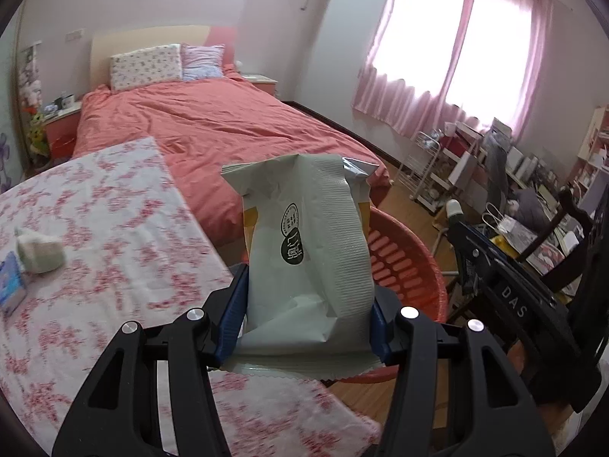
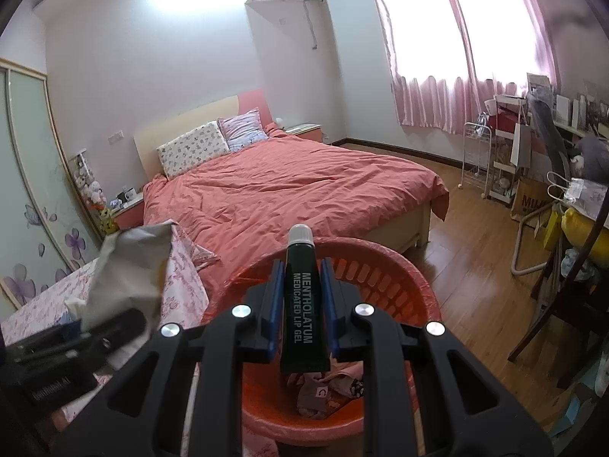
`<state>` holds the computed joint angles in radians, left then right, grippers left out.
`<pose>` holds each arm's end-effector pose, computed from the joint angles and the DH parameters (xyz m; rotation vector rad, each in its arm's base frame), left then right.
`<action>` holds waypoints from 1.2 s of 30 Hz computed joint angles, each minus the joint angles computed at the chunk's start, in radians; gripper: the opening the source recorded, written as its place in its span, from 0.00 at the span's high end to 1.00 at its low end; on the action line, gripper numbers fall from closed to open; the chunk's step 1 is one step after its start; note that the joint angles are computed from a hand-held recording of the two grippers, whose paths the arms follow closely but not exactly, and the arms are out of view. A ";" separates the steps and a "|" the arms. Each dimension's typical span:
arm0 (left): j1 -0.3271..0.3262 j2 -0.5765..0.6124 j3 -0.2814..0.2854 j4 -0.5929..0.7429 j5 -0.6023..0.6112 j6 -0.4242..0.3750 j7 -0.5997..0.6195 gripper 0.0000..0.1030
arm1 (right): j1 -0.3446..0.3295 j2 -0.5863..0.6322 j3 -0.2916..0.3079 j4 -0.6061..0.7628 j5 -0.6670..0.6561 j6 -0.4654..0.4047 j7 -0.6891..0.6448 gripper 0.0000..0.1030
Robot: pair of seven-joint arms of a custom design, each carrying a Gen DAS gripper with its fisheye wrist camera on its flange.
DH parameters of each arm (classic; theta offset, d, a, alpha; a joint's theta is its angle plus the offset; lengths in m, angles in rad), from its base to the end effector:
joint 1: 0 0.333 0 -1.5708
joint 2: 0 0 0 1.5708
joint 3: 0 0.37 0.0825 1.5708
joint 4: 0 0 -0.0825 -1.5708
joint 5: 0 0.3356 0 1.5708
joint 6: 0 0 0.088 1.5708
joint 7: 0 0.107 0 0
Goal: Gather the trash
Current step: 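Carry the wipes pack and lip-gel tube over the basket and open both tools, then move both tools back toward the bed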
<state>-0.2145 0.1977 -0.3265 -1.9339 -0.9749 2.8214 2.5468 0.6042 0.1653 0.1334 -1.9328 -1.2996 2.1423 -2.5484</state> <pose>0.5470 -0.2618 0.5291 -1.2013 2.4244 -1.2698 0.4613 0.3573 0.5105 -0.9721 2.0325 -1.0100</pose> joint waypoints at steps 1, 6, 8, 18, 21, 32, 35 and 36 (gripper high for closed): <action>-0.008 0.007 -0.001 0.004 0.011 0.000 -0.008 0.47 | -0.004 -0.006 -0.003 -0.011 -0.005 0.010 0.012 0.81; -0.043 0.039 -0.004 0.021 0.097 0.012 -0.078 0.47 | -0.034 -0.023 -0.011 -0.046 -0.034 0.063 0.055 0.81; -0.054 0.055 -0.002 0.027 0.147 0.015 -0.118 0.47 | -0.044 -0.022 -0.012 -0.051 -0.044 0.083 0.063 0.81; -0.077 0.100 0.020 0.028 0.375 0.004 -0.337 0.32 | -0.082 -0.027 -0.019 -0.085 -0.076 0.150 0.107 0.60; -0.060 0.097 0.009 0.022 0.389 -0.007 -0.356 0.27 | -0.083 -0.028 -0.018 -0.093 -0.067 0.145 0.112 0.57; -0.045 0.071 0.043 -0.032 0.469 0.055 -0.426 0.27 | -0.069 -0.008 -0.012 -0.068 -0.025 0.135 0.064 0.54; -0.041 0.066 0.066 -0.053 0.517 0.089 -0.463 0.27 | -0.059 0.004 -0.012 -0.049 -0.014 0.130 0.038 0.53; -0.040 0.064 0.073 -0.058 0.532 0.097 -0.478 0.27 | -0.056 0.007 -0.013 -0.045 -0.012 0.130 0.032 0.53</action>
<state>-0.2541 0.2616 -0.2538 -1.9920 -0.4430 2.9179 2.0690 0.5480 0.1718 0.1202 -1.9774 -1.3112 2.2727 -2.5167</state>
